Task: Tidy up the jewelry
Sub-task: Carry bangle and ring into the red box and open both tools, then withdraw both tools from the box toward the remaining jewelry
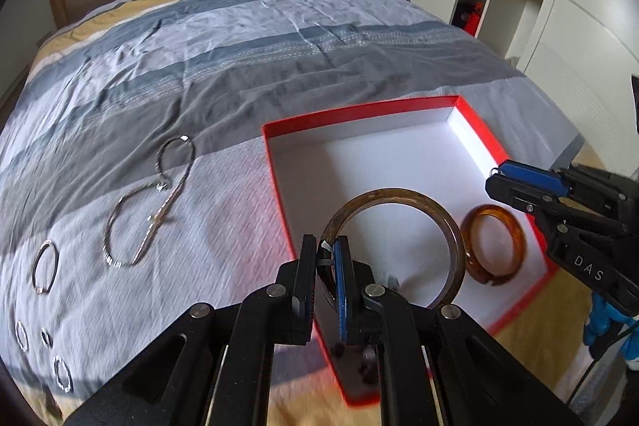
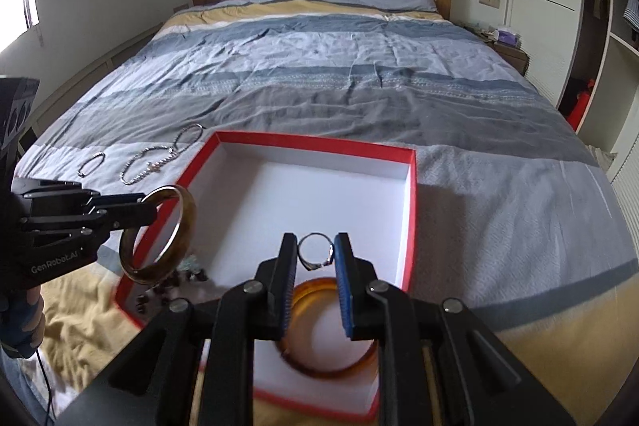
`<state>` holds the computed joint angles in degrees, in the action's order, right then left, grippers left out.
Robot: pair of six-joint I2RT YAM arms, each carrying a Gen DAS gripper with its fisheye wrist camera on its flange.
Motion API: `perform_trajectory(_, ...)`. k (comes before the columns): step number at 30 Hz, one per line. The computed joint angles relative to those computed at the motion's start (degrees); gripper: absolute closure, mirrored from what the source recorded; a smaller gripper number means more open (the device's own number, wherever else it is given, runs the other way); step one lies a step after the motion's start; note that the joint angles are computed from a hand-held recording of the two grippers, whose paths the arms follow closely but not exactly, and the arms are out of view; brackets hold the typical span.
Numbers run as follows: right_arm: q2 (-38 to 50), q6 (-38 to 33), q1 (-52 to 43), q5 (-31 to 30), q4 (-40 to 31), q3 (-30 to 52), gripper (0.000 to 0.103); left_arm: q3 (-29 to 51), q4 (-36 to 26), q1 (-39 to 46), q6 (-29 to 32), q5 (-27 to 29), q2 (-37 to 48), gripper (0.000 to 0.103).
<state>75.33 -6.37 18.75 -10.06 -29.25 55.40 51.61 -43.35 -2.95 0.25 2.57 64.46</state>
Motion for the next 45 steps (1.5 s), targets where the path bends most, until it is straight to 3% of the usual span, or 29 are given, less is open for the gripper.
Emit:
perform_trajectory(10, 11.3, -8.4, -0.1, 0.2, -0.2, 4.3, 0.085, -2.3, 8.7, -3.4, 4.4, -5.4, 8.4, 0.094)
perform_trajectory(22, 11.4, -12.8, 0.9, 2.6, -0.7, 4.1, 0.084, -0.9, 8.6, -7.2, 4.3, -12.1, 12.1, 0.092)
perform_trajectory(32, 4.1, -10.9, -3.1, -0.8, -4.6, 2.0, 0.078, 0.2, 4.1, -7.2, 2.3, -10.9, 8.4, 0.083)
perform_trajectory(34, 0.9, -10.6, -4.8, -1.8, -6.3, 1.3, 0.078, 0.3, 2.5, -7.7, 1.6, -11.1, 6.3, 0.067)
perform_trajectory(40, -8.9, -8.9, -9.4, -3.6, -12.9, -0.7, 0.078, 1.0, -5.4, -9.0, -1.6, -9.5, -3.4, 0.056)
perform_trajectory(45, -18.0, -6.1, -9.6, -3.2, -19.9, -2.1, 0.075, 1.1, -15.3, -12.0, -4.4, -10.8, -14.8, 0.053)
